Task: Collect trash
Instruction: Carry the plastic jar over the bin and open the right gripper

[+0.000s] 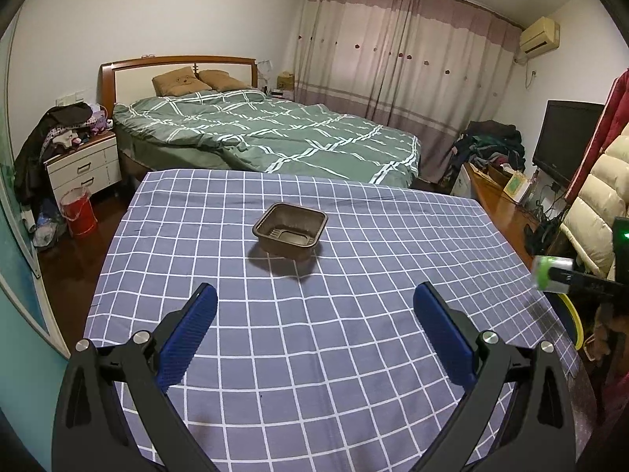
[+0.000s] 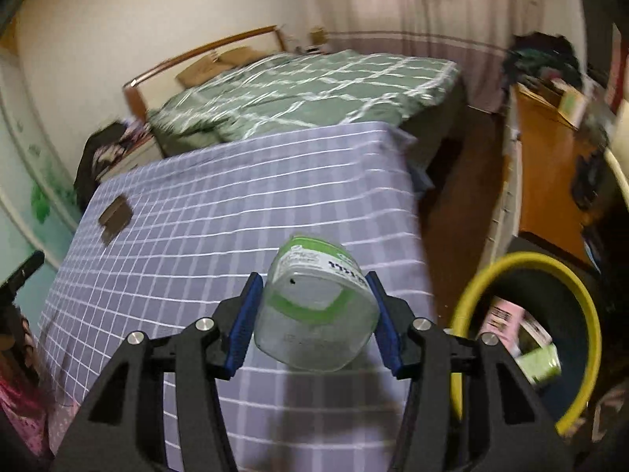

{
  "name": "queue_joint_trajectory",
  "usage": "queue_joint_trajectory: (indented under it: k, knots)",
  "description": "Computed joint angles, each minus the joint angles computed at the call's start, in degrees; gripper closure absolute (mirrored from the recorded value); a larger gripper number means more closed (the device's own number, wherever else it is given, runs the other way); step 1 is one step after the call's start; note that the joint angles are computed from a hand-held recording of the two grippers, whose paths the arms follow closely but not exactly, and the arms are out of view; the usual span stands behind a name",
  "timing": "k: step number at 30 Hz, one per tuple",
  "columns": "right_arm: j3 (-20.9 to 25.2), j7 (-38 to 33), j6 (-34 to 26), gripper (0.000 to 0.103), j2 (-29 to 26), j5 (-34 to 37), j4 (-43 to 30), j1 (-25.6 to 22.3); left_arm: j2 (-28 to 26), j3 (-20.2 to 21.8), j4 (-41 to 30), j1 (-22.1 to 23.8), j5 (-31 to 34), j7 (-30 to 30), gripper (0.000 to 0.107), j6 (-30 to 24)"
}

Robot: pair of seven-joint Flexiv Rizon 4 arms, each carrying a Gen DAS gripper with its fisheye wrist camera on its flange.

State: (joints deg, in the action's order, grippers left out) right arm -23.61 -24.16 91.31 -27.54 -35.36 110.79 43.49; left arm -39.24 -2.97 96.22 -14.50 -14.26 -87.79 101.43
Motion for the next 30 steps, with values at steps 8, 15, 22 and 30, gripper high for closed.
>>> queue_joint_trajectory:
  k: [8, 15, 22, 30]
  knots:
    - [-22.33, 5.10, 0.38, 0.052, 2.84, 3.15, 11.55, 15.06, -0.09, -0.51, -0.46, 0.20, 0.60, 0.61, 0.009, -1.21]
    - [-21.61, 7.16, -5.86, 0.051, 1.73, 4.78, 12.66, 12.70, -0.53, 0.57, -1.36, -0.80, 0.72, 1.00, 0.009, -2.67]
    - [-24.73, 12.26, -2.78, 0.049, 0.61, 1.96, 11.79, 13.72, -0.93, 0.88, -2.13, -1.06, 1.02, 1.24, 0.009, -3.75]
    - [-19.66, 12.26, -2.85, 0.046, -2.26, 4.49, 0.78, 11.39, -1.25, -0.02, -2.71, -0.61, 1.65, 2.00, 0.009, -4.38]
